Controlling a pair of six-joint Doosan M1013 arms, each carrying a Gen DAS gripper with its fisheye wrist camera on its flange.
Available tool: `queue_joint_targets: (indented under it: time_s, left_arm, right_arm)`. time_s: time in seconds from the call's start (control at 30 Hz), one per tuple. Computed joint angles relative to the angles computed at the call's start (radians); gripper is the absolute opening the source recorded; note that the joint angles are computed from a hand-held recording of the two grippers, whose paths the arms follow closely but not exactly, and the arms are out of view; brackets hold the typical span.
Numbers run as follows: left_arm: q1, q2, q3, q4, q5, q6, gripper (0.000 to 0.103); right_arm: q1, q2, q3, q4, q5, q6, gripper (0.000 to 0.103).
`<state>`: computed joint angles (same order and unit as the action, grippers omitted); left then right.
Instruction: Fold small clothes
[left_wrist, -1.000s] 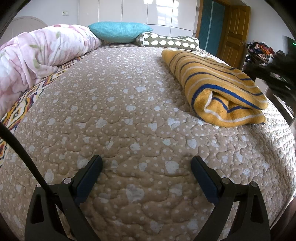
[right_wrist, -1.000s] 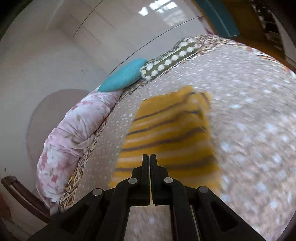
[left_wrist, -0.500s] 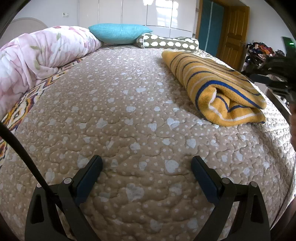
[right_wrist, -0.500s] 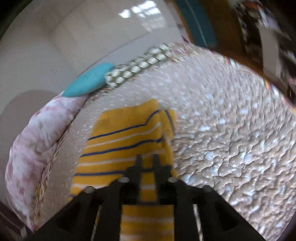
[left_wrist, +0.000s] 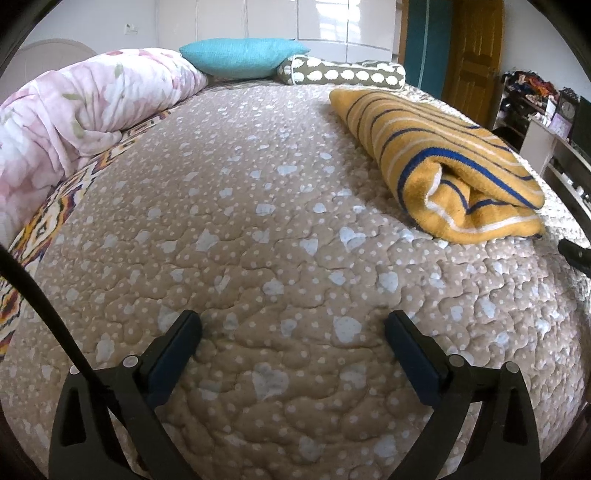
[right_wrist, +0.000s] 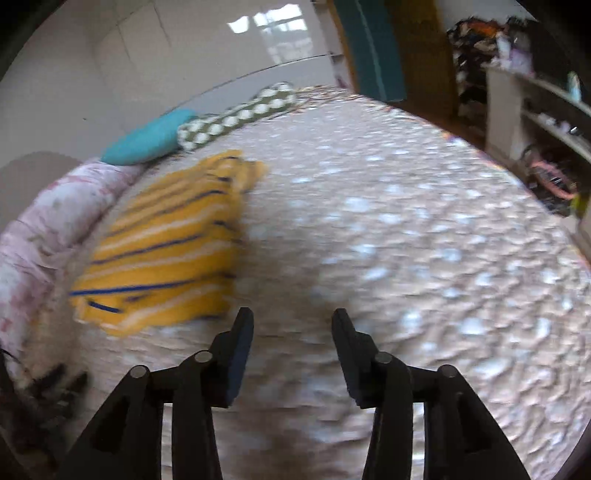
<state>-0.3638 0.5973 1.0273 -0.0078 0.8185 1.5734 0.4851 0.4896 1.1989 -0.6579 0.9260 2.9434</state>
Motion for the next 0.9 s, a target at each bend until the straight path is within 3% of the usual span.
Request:
queue_joint_targets:
  time_s: [0.1, 0.2, 0.33, 0.5, 0.9]
  left_arm:
    - [-0.004, 0.008, -0.018, 0.025, 0.031, -0.026, 0.101]
    - [-0.01, 0.015, -0.036, 0.057, 0.063, -0.067, 0.103]
    - [-0.015, 0.023, -0.055, 0.083, 0.103, -0.114, 0.103]
    - [-0.021, 0.018, -0.048, 0.108, 0.103, -0.149, 0.103]
    - [-0.01, 0.017, -0.049, 0.05, 0.115, -0.127, 0.103]
  right_arm:
    - [-0.005, -0.013, 0.03, -0.001, -0.033, 0.027, 0.051]
    - [-0.001, -0.001, 0.012, 0.001, -0.009, -0.01, 0.059]
    - [0.012, 0.039, -0.056, 0.002, 0.089, -0.109, 0.068]
    - [0.029, 0.082, -0.123, -0.026, 0.206, -0.17, 0.07]
    - [0.028, 0.083, -0.124, -0.023, 0.207, -0.171, 0.073]
